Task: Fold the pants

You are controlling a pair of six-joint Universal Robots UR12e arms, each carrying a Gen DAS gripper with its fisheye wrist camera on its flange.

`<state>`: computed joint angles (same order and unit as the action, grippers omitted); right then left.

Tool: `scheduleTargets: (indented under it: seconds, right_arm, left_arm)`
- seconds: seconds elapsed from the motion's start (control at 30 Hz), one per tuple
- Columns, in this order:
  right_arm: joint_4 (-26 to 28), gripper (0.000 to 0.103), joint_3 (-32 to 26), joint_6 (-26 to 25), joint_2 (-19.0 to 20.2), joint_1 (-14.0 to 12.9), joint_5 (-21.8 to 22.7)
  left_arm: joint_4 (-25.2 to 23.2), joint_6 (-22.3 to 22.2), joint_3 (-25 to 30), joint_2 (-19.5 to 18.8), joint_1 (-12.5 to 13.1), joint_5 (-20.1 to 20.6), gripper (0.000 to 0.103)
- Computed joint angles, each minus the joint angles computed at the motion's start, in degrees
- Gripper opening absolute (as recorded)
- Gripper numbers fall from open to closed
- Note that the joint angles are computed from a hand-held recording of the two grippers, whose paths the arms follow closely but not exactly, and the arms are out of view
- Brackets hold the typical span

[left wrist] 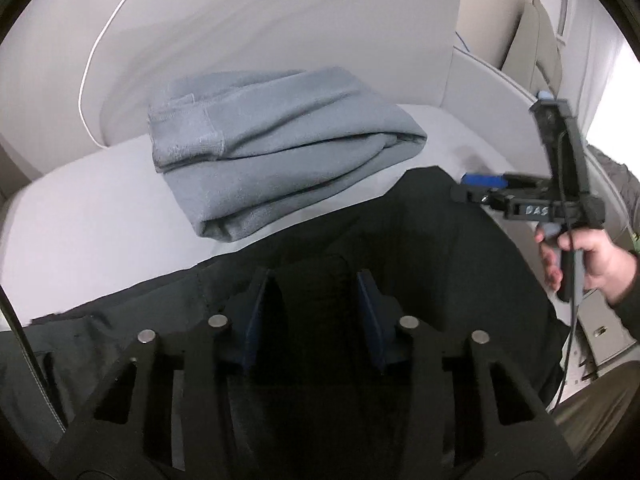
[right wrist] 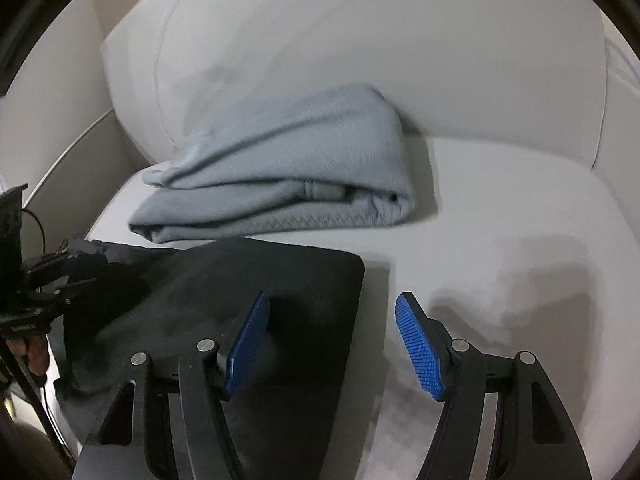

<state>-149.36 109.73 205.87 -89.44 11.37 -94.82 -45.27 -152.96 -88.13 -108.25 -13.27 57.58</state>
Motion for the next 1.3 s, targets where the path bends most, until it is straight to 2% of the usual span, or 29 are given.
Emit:
scheduleTargets:
  seconds: [0.07, 0.1, 0.13, 0.23, 0.4, 0.57, 0.67, 0.77, 0.9, 0.97, 1.1, 1.3]
  right_arm:
    - [-0.58, 0.066, 0.36, 1.51, 0.54, -0.81, 2.52]
    - [-1.26, 0.054, 0.58, 1.78, 0.76, -1.14, 3.73]
    - [-2.14, 0.041, 0.9, 1.93, 0.95, -1.3, 4.56]
    - [-2.94, 0.038, 0.78, 3.04, 1.52, -1.06, 3.29]
    - [-4.23, 0.038, 1.14, 4.49, 1.86, -1.47, 4.23]
    - [-5.76, 0.037, 1.81, 4.29, 1.92, -1.17, 3.61]
    - [-5.96, 0.038, 1.86, 3.76, 1.73, -0.65, 2.22]
    - [-5.73, 0.038, 2.22, 5.76, 0.34, -0.56, 2.44]
    - [-6.49, 0.038, 3.12, 3.03, -2.64, 1.8, -1.22]
    - [-6.74, 0.038, 3.88, 2.19, -4.19, 2.83, -0.95]
    - [-5.35, 0.038, 5.26, 0.34, -6.72, 5.26, -1.06]
    - [-2.58, 0.038, 7.26, 0.34, -8.84, 8.11, -1.64]
  left_arm:
    - [-0.15, -1.97, 0.65, -0.68, 0.34, -0.91, 0.029]
    - [0.04, -3.2, 0.74, -0.86, 0.65, -1.62, 0.018]
    - [0.74, -4.94, 0.75, -0.98, 0.98, -1.96, 0.013]
    - [0.13, -7.65, 1.15, -1.44, 1.57, -3.12, 0.013]
    - [1.23, -10.37, 0.1, -1.72, 1.95, -2.47, 0.013]
    - [2.3, -14.11, -1.25, -1.88, 2.75, -4.03, 0.015]
    - [3.07, -13.32, -1.47, -1.27, 2.61, -3.7, 0.015]
    - [4.78, -11.75, -2.29, 0.39, 2.47, -2.21, 0.017]
    - [5.74, -8.55, -4.77, 3.9, 2.75, -0.74, 0.017]
    - [6.95, -6.88, -6.75, 5.87, 3.1, -0.24, 0.017]
    - [4.9, -4.15, -9.88, 9.05, 4.27, -0.86, 0.017]
    - [0.64, 1.64, -13.45, 12.1, 5.26, -0.07, 0.017]
